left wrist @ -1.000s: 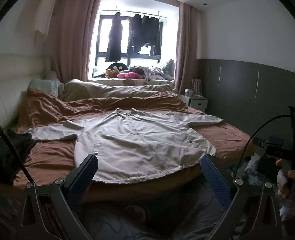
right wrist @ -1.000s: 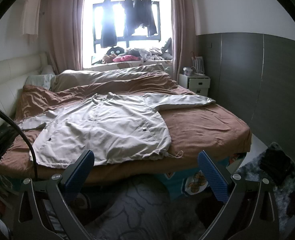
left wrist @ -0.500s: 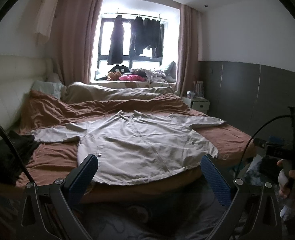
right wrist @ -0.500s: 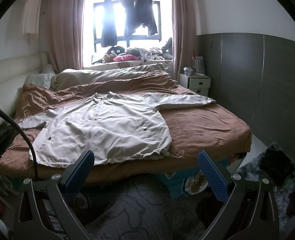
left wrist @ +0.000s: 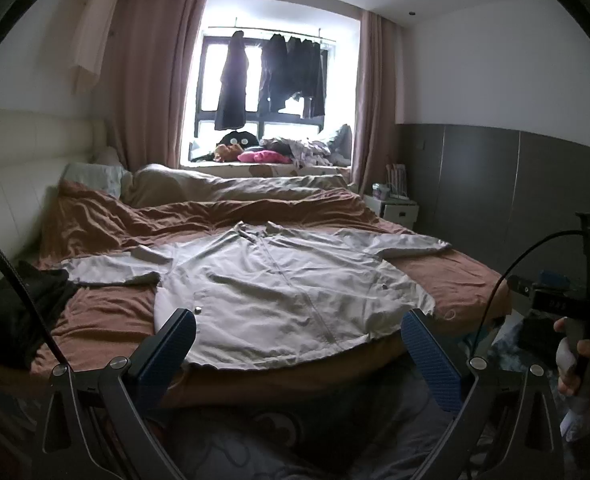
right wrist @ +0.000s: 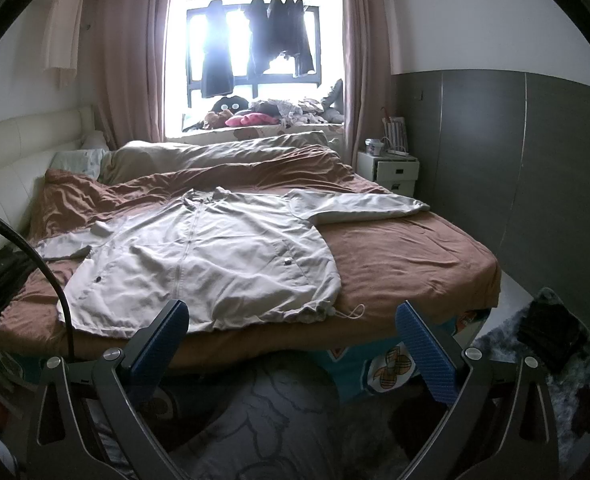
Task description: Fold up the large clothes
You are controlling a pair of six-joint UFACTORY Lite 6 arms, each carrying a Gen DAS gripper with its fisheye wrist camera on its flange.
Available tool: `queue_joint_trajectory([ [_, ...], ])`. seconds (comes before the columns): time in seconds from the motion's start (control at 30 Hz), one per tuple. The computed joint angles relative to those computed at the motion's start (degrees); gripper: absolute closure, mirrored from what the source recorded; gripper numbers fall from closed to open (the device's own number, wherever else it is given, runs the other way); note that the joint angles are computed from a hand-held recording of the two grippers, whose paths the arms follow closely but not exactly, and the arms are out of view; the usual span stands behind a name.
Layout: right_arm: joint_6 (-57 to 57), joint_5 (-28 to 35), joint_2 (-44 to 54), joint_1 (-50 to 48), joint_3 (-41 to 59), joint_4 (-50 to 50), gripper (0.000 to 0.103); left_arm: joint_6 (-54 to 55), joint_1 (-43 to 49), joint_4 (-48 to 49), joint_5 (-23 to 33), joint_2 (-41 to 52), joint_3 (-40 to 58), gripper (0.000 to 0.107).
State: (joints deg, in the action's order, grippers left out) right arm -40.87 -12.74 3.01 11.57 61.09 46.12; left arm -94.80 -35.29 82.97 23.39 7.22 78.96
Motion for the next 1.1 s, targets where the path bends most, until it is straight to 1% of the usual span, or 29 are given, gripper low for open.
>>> queue_joint_trajectory([
  [0.13, 0.20, -0.08, -0.08, -0.01, -0.11, -0.22, 0.000, -0.46, 0.67, 0.00, -1.06, -0.69, -0.69, 0.004],
  [0.27, -0.01, -0.26, 0.01, 0.02, -0.07, -0.07, 0.000, -0.40, 0.32, 0.03, -0.52, -0.08, -0.11, 0.004],
  [0.47, 2.75, -0.91, 0.10, -0.02, -0.61, -2.91, 0.000, -1.00, 0.17, 0.40, -0.58, -0.14, -0.29, 0.004],
  [0.63, 1.96, -1.05, 0.78, 0.37, 0.00, -2.19, 0.000, -1.06, 0.21, 0.60, -0.58, -0.11, -0.29, 0.004],
  [1.0, 7.56, -0.12, 2.96, -0.15, 2.35, -7.13, 0.000, -0.36, 0.57, -0.29, -0.43, 0.78, 0.82, 0.004],
  [1.1, 5.96, -0.09, 4.75, 0.21, 4.01, -5.21, 0.000, 0.61, 1.30, -1.27, -1.67, 0.56, 0.64, 0.004],
])
